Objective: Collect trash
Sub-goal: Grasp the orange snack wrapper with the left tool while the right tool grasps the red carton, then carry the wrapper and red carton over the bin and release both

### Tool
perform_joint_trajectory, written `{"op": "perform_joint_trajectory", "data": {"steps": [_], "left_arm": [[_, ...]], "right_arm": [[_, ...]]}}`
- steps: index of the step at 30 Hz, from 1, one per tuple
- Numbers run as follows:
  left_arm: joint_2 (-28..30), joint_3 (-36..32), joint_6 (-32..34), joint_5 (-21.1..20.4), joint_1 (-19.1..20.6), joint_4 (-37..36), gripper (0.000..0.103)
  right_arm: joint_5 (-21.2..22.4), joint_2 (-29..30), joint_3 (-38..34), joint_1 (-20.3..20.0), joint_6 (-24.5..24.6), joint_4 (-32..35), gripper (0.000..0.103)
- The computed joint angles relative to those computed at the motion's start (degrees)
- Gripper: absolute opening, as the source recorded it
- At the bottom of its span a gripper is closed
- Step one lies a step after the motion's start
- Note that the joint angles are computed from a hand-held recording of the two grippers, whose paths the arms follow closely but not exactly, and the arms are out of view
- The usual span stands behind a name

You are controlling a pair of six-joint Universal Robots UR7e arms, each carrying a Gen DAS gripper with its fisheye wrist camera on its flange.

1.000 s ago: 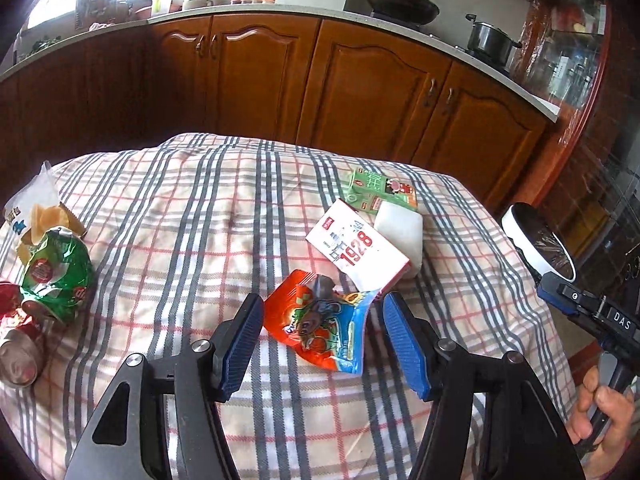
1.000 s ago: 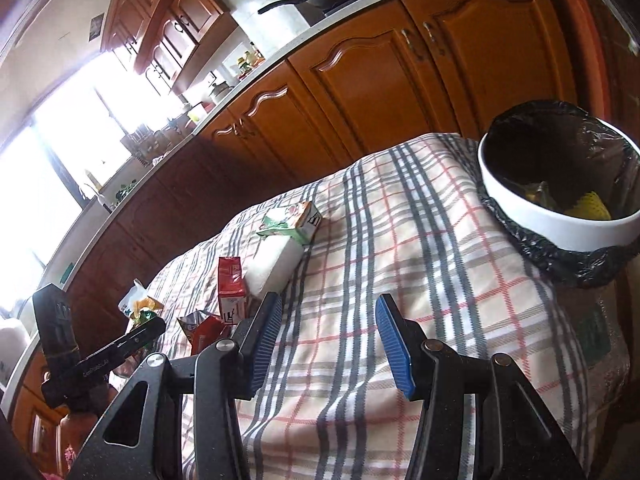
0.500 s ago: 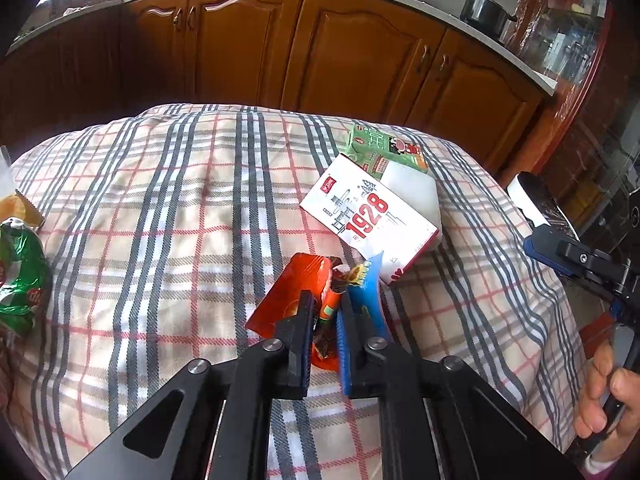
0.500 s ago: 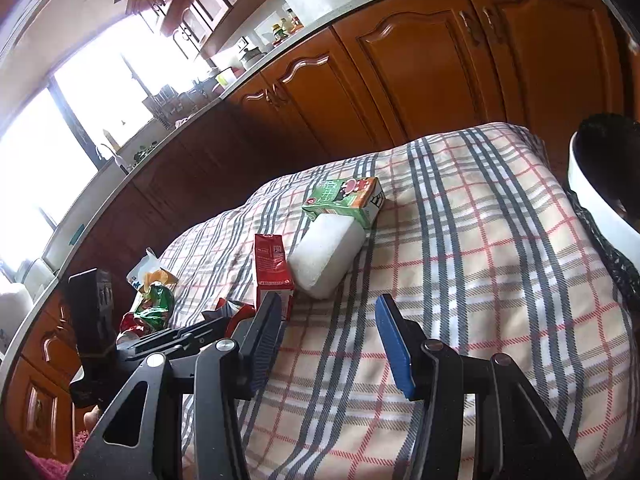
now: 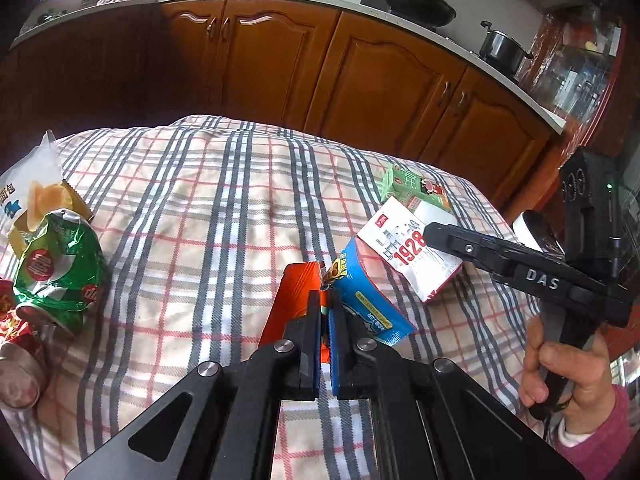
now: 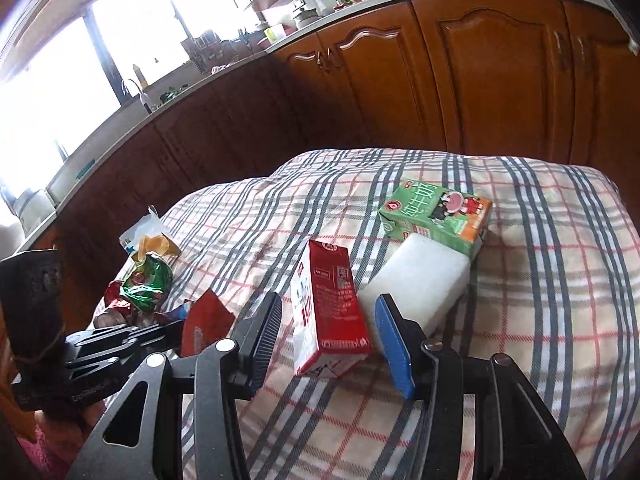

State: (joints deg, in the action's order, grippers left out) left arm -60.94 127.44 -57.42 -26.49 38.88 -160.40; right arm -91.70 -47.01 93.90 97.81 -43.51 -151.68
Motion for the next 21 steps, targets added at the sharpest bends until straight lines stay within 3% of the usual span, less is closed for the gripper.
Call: {"op": "perform_joint_trajectory", "data": {"steps": [6,7,11,15,21], "left_arm": [[-1.45,1.15,-2.81,0.63,-0.57,1.81,0.001],[-1.72,1.24,-3.10,0.66,-0.66,2.09,0.001],[-2.11,1.37,-2.75,0.59,-1.05,1.59,0.001],[-1.07,0.66,0.68,0.25,-1.45,-1.35,0.001],[3.30,-2.96,9.98,-2.34,-1.57,-8.81,0.001]], "right_arm": [[-4.23,3.41,-1.12,1.45,-3.72,-0.44,0.046],[-4.75,3.26,-0.41,1.84,-4.90,-0.78,0.031],[-6.39,2.52,2.46,2.56,-7.40,-3.10,0.031],[-2.27,-0.62,3.16,0.96,-3.74,0.28,0.031],[2.05,-7.55,6.60,-2.03,-1.09,-0.74,0.031]]}}
